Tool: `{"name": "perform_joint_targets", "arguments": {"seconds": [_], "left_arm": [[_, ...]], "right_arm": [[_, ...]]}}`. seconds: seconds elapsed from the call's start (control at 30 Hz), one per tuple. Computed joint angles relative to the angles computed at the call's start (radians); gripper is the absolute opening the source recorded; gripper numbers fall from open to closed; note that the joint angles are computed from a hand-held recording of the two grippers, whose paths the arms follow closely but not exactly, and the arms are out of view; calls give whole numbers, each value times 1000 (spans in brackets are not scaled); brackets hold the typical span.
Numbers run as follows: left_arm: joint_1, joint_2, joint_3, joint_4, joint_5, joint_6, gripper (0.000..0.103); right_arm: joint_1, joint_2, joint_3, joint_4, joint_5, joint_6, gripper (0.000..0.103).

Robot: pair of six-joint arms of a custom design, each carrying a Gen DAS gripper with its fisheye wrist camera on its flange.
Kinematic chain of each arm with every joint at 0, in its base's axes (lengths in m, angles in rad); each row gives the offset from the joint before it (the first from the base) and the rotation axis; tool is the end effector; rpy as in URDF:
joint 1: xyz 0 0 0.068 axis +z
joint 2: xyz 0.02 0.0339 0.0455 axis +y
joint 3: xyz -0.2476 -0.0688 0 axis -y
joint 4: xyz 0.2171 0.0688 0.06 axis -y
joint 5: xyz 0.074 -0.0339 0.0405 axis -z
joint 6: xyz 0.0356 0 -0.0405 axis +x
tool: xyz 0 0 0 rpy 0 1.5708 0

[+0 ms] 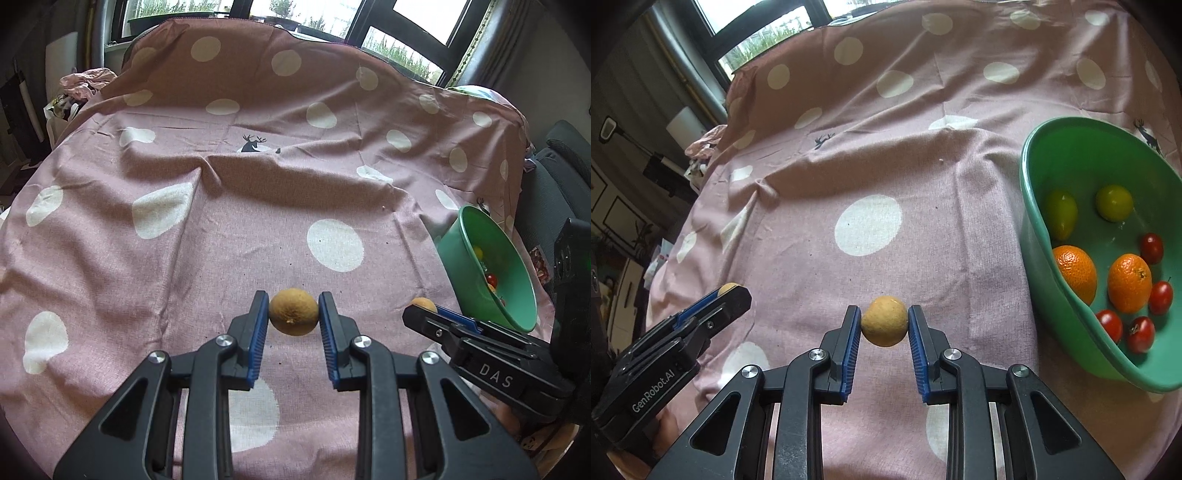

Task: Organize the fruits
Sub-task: 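Carry both yellow fruits over the green bowl with both grippers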

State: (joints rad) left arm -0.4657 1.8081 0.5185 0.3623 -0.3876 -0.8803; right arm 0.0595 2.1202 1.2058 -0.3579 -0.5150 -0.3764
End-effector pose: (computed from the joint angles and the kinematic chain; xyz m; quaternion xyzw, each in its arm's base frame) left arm 0.2386 -0.1049 0.0767 -0.2512 0.8985 -0.0506 0.3565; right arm 0.3585 0.0389 0.0890 -0.2437 0.9255 0.2260 0.1817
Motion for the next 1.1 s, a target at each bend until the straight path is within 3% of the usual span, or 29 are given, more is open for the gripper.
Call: {"name": "perform_joint_targets", "arguments": {"seconds": [0.57,1.1], "left_arm": [[-148,-151,31,-147,-180,-28,27],[-265,-65,257,-245,-277,-5,27]], "right_arm": [[-80,-129,-21,-4,-138,14,27],[-229,-189,19,-13,-252,38,27]]}}
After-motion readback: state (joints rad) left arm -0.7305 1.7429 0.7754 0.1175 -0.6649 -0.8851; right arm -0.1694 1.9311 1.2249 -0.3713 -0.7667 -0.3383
